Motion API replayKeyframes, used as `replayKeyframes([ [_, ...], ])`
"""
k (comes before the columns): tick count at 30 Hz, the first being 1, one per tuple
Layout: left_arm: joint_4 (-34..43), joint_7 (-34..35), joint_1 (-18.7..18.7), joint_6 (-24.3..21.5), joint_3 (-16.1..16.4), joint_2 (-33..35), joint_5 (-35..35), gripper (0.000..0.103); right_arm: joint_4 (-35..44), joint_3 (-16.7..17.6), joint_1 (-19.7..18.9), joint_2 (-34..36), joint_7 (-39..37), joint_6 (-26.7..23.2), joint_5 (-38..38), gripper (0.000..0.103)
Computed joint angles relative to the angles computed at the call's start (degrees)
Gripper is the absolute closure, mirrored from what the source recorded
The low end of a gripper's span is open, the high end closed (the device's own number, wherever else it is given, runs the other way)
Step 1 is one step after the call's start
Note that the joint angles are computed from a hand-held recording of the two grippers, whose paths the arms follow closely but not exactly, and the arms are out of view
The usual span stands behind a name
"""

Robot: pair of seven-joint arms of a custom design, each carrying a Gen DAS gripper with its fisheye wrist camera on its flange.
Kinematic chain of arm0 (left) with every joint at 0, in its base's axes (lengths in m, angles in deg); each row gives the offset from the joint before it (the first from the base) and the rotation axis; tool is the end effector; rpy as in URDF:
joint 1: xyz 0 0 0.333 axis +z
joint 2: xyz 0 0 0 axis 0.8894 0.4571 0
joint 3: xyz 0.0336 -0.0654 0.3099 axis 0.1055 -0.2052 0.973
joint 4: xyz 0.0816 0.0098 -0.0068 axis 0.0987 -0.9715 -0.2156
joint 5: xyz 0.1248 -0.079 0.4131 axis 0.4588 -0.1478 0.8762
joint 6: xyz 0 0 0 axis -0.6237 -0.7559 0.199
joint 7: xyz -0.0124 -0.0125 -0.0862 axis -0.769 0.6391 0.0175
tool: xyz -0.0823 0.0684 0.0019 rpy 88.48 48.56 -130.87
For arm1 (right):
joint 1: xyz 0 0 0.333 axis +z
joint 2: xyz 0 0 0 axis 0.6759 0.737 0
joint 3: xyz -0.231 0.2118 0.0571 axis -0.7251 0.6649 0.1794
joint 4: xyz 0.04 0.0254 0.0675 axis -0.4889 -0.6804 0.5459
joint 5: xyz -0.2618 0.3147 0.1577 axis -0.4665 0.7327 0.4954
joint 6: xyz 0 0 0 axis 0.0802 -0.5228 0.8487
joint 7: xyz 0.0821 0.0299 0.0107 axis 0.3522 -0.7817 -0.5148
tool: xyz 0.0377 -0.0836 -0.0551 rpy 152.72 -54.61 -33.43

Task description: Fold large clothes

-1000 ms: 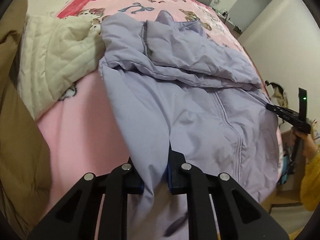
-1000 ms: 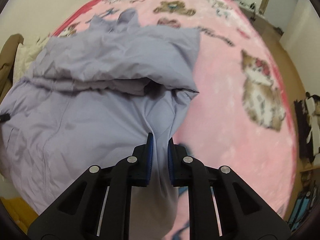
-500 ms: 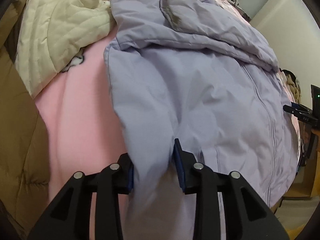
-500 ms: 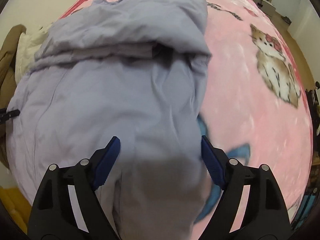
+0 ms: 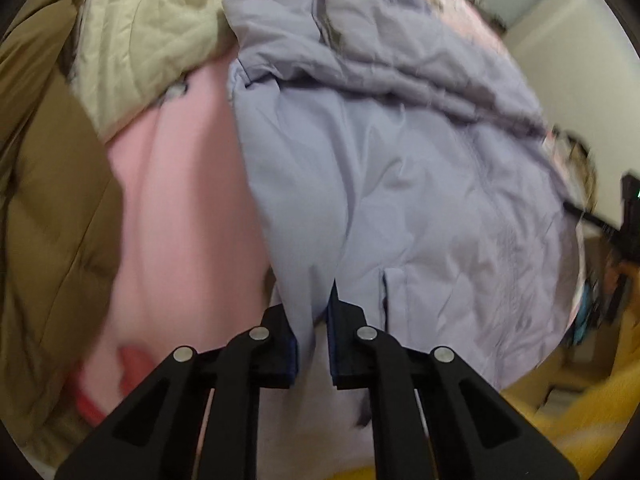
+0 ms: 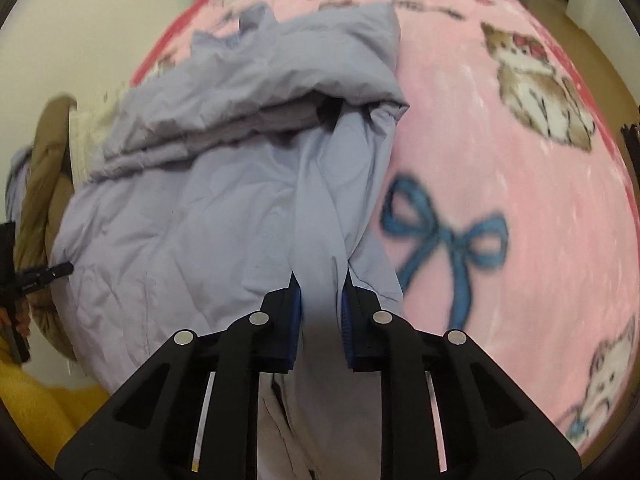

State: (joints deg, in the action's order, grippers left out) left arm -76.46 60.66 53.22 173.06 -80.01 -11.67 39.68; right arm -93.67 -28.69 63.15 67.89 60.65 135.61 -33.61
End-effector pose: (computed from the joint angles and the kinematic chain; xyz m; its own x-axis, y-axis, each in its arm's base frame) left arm 0.5898 -0.2339 0.5693 -0.3223 -0.9260 0.1966 -0.9427 0.2952 -0.1552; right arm 0.5163 0.2540 0.5585 -0.1470 -0.9508 -0.2729 -0.9346 0.2238 -0.2763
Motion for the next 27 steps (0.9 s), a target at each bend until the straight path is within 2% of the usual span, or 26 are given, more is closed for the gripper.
replayKeyframes([
  [2, -1.78, 0.85, 0.48, 0.43, 0.43, -2.56, -0.08, 0.093, -1.77, -0.11, 0.19, -2.34, 0.09, 1.67, 1.23, 0.087],
  [6, -3.6, -3.77, 1.47, 9.5, 0.73, -3.9, 1.89, 0.092, -1.81, 0.36, -0.86, -2.47, 2.19, 6.88, -3.21, 0.087],
  [10, -1.73, -9.82, -0.2, 18.78, -0.66, 2.08, 11.36, 0.092, 0.11, 0.12, -1.69, 2.24, 2.34, 12.06, -6.44, 0.087],
  [12, 1.95, -14.77, -1.78, 20.02, -0.59, 7.2, 14.3, 0.092, 1.45, 0.32, -2.24, 4.38, 4.46, 12.62, -8.55, 0.087],
  [15, 5.0, -18.64, -3.82, 22.07, 0.56, 11.0, 18.77, 0.092, 2.73, 0.5, -2.98, 7.28, 10.01, 14.99, -12.2, 0.086],
  [17, 9.27, -21.94, -5.58, 18.78, 1.3, 14.06, 21.53, 0.091, 4.15, 0.78, -2.94, 8.87, 12.99, 13.53, -14.9, 0.083],
  [19, 10.09, -20.83, -6.59, 15.96, 1.5, 14.42, 23.43, 0.09, 5.41, 0.92, -2.55, 10.35, 13.38, 9.9, -16.44, 0.079],
  [22, 3.92, -17.22, -6.19, 18.07, 1.09, 10.46, 23.31, 0.09, 5.38, 0.74, -2.16, 10.66, 11.45, 6.91, -15.79, 0.079],
  [24, 0.14, -14.23, -5.36, 17.22, 0.73, 7.24, 22.0, 0.09, 5.97, 0.76, -1.9, 10.65, 10.21, 4.31, -15.58, 0.078],
  [27, -4.01, -11.62, -4.58, 18.51, 0.27, 3.61, 21.97, 0.09, 6.81, 0.88, -1.57, 10.05, 8.74, -0.21, -15.49, 0.078],
])
